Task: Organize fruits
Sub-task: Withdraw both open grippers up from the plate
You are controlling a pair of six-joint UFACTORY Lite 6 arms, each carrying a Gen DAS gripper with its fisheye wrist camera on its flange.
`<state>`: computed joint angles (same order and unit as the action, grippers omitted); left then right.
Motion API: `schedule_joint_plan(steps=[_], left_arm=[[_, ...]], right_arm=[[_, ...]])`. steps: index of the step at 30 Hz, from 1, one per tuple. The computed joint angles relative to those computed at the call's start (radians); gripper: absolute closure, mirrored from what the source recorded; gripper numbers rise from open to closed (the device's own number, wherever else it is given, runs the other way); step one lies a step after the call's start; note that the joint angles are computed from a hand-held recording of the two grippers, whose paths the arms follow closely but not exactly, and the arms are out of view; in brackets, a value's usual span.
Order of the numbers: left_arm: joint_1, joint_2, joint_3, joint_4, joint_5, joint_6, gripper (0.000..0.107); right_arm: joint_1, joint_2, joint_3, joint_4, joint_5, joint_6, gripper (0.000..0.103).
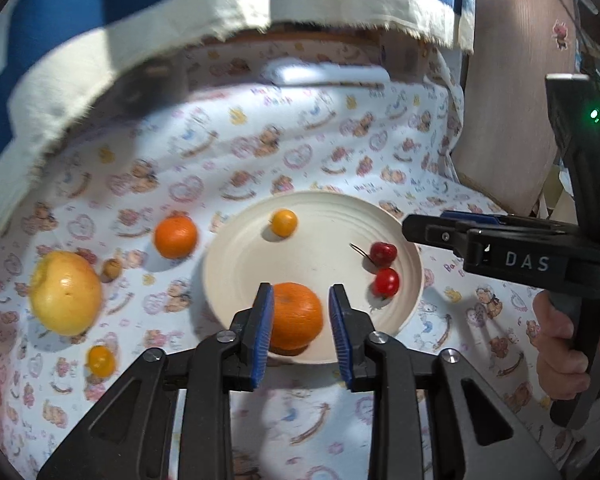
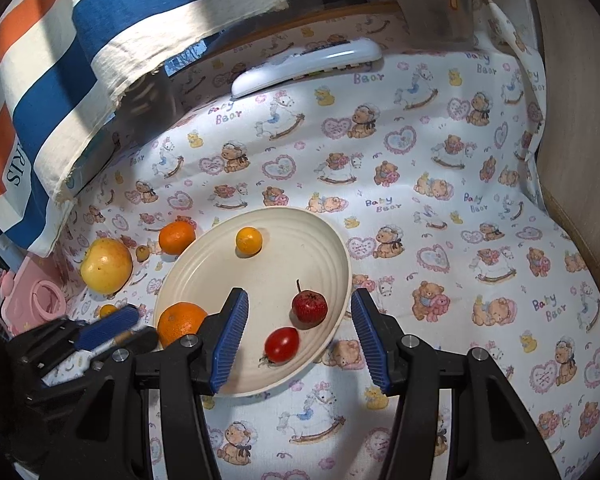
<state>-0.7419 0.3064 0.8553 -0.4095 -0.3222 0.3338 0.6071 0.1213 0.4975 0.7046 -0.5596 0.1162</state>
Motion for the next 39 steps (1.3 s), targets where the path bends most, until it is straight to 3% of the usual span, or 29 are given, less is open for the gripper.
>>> schedule_joint_plan(steps=[1, 4, 8, 13, 17, 23, 26, 33, 39], left_arm=[[0.006, -0.025, -0.031, 0.019, -0.025, -0.017, 0.055], [0.02, -0.113, -0.145, 0.019, -0.137, -0.017, 0.033], [0.052, -0.233, -0.279, 0.018, -0.232, -0.002, 0.022], [0.144, -0.351, -0.41, 0.105, -0.299, -0.09, 0.006], [0.213, -0.374, -0.486, 0.168, -0.389, -0.144, 0.005], [0.321, -0.31, -0.561, 0.308, -0.611, -0.291, 0.005], [0.34, -0.299, -0.599, 0.324, -0.72, -0.307, 0.005], [0.277, -0.223, -0.571, 0.226, -0.751, -0.241, 0.005], [0.325, -0.221, -0.578, 0.286, -0.764, -0.3, 0.005]], right_arm=[[0.012, 0.001, 0.002, 0.023, -0.01, -0.02, 0.048], [0.044, 0.005, 0.007, 0.076, -0.04, -0.066, 0.047], [0.07, 0.007, 0.002, 0.053, -0.082, -0.052, 0.039], [0.159, 0.039, 0.025, 0.195, -0.181, -0.16, 0.026], [0.201, 0.053, 0.022, 0.211, -0.254, -0.159, 0.017], [0.28, 0.14, 0.075, 0.325, -0.364, -0.25, 0.017], [0.279, 0.167, 0.09, 0.31, -0.357, -0.238, 0.016], [0.286, 0.211, 0.109, 0.296, -0.361, -0.215, 0.016], [0.321, 0.25, 0.143, 0.338, -0.391, -0.266, 0.016]])
